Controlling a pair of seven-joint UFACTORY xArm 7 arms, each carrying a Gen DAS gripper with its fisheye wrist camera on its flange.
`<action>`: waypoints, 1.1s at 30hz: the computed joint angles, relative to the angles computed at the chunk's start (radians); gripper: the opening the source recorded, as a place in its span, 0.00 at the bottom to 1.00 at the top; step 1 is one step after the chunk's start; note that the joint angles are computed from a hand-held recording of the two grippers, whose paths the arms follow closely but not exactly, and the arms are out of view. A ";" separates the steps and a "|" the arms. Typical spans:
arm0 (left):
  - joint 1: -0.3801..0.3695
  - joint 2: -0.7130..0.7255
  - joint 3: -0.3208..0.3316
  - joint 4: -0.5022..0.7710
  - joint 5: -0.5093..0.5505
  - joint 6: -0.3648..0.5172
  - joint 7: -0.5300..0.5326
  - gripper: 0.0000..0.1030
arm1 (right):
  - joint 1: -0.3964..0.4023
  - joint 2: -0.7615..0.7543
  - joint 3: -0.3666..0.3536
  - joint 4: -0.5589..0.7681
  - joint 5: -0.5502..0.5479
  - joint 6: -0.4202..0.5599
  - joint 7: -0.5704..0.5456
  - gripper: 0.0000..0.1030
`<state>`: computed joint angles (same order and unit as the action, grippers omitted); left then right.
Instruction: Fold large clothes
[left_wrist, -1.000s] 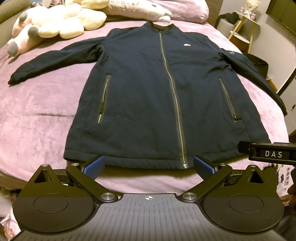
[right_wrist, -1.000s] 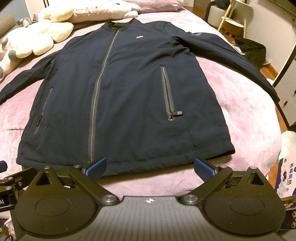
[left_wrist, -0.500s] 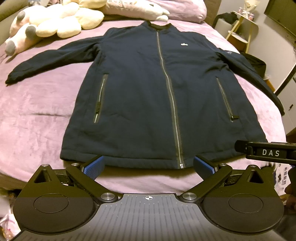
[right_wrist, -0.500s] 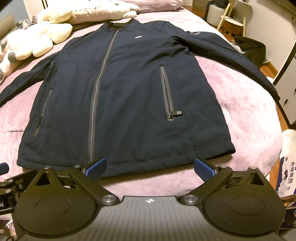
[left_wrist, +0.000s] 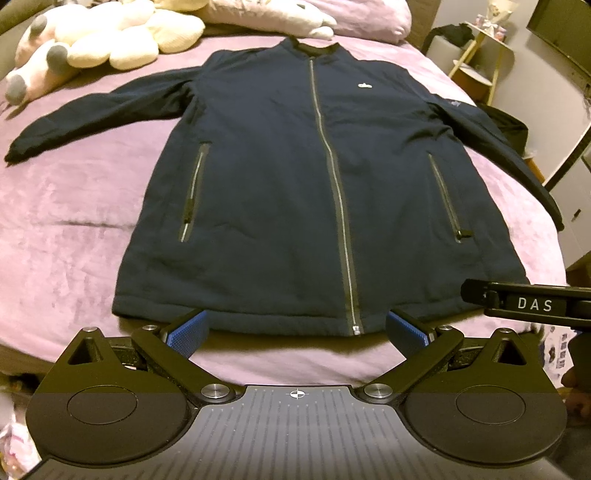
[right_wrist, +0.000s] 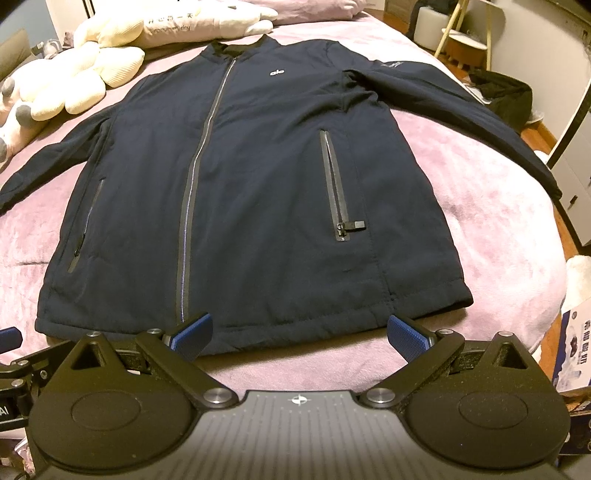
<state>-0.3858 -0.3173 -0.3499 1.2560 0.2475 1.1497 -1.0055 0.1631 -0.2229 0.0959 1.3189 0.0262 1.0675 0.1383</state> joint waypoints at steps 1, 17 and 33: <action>-0.001 0.001 0.003 -0.001 -0.004 -0.004 0.002 1.00 | 0.000 0.003 -0.001 0.002 0.002 0.002 -0.001 0.98; 0.049 0.067 0.043 -0.040 0.122 -0.243 -0.013 1.00 | 0.001 0.035 -0.172 -0.152 0.605 -0.511 -0.294 0.98; -0.022 0.563 0.223 0.392 0.396 -0.236 -0.116 1.00 | -0.301 0.756 -0.230 0.452 0.792 -0.642 0.265 0.46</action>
<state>-0.4073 0.2455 -0.1264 1.6479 0.6434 0.9138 -1.1219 -0.1383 0.5334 -0.1342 1.7706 0.8180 0.4257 0.4030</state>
